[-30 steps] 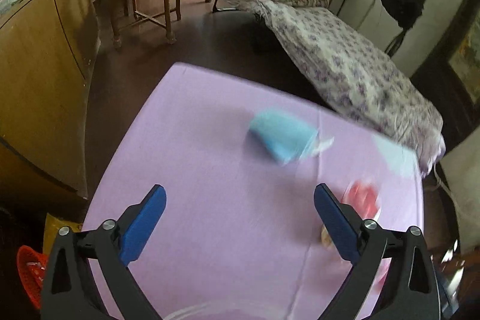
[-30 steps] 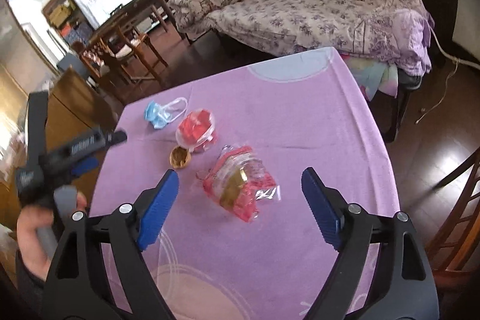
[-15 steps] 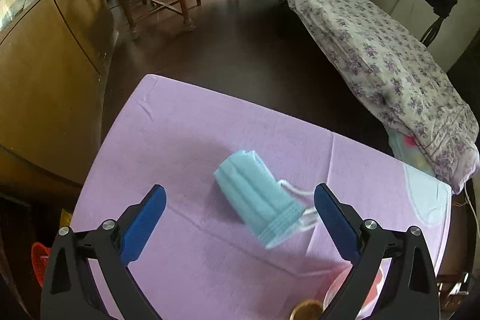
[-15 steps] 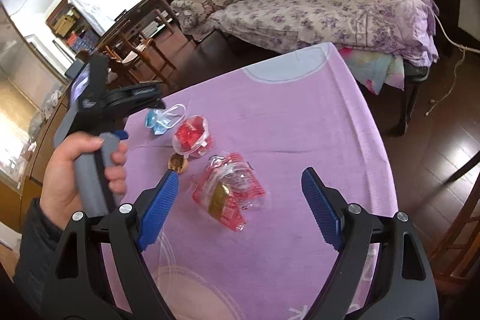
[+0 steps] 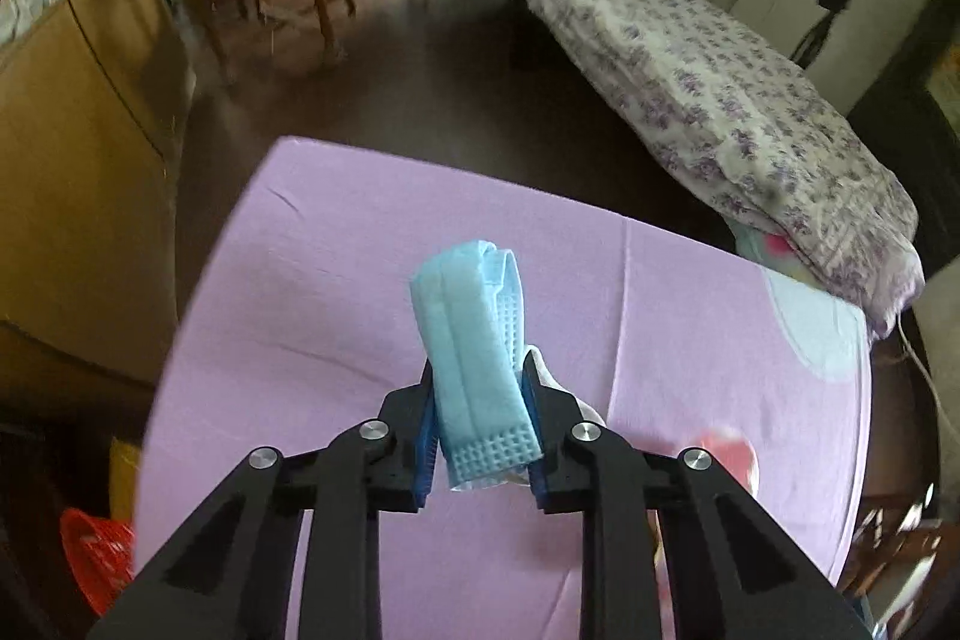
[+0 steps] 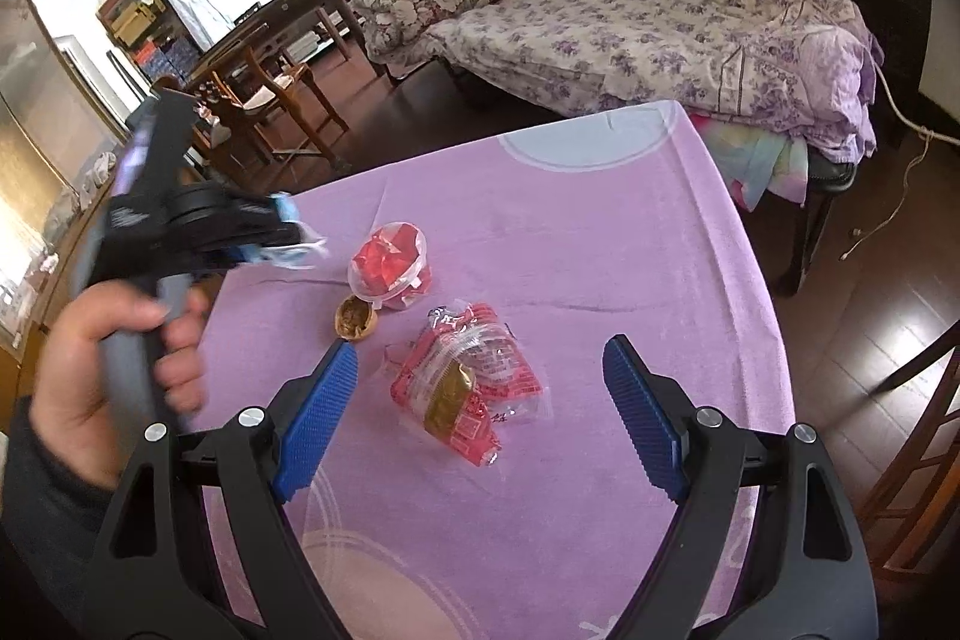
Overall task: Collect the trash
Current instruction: 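Grasp the red-wrapped bagged snack with the right tool while the left tool holds the mask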
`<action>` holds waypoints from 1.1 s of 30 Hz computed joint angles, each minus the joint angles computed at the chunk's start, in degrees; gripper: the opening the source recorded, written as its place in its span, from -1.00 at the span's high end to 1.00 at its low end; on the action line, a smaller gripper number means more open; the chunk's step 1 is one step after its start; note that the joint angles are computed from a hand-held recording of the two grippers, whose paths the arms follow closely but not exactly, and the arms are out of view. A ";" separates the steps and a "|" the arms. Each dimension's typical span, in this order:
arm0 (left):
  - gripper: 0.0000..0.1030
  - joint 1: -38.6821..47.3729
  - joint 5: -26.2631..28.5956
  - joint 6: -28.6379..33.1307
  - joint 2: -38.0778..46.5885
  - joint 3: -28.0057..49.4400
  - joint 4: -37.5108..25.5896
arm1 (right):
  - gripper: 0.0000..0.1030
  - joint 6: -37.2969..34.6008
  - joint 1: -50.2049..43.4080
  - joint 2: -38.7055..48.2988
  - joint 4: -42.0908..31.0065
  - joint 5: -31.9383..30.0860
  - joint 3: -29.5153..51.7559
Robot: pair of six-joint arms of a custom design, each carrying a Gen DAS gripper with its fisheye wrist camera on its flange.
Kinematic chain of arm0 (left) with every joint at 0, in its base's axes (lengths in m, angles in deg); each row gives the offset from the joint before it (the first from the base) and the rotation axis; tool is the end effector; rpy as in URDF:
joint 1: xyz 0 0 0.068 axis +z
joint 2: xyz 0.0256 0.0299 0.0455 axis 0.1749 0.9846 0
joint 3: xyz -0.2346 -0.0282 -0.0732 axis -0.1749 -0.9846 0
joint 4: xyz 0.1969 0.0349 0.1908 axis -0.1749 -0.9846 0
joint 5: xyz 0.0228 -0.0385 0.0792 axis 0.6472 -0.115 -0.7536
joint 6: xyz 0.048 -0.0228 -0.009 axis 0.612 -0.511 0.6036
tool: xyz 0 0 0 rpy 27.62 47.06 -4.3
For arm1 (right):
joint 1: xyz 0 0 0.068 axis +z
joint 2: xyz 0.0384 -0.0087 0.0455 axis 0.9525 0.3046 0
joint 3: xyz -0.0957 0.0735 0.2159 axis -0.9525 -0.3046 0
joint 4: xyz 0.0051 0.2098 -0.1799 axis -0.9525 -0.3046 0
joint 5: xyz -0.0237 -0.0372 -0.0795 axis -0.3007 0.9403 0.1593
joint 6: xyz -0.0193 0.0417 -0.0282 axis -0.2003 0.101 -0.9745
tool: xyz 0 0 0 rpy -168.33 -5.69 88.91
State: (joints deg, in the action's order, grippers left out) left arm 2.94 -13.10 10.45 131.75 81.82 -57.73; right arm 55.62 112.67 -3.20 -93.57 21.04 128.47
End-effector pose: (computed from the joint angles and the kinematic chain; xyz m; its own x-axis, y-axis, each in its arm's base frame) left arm 0.4221 -0.0591 0.2099 -0.8316 0.3562 -0.4261 0.4174 0.9070 -0.0564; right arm 0.1835 0.1327 0.2034 -0.5378 0.6359 -0.5536 0.5432 0.7635 0.3493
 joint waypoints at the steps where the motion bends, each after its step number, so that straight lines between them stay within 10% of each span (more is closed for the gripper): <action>1: 0.54 0.74 0.86 1.29 -2.11 -1.86 0.36 | -0.58 -0.24 -0.20 0.50 0.17 -0.36 0.13; 13: 0.52 9.61 8.97 14.88 -23.36 -22.93 0.33 | -0.58 -6.34 -4.75 14.87 4.11 -5.29 3.82; 17: 0.51 15.33 10.74 20.63 -28.75 -28.49 -0.46 | -0.02 -7.15 -5.06 14.72 4.02 -6.44 4.10; 33: 0.45 40.25 21.40 40.90 -29.82 -24.35 -12.03 | 0.19 23.29 19.53 13.39 -9.46 5.99 10.04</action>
State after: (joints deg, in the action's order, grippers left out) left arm 43.19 8.31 51.35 101.93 57.47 -69.76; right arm 78.91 132.20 10.20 -103.03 27.03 138.51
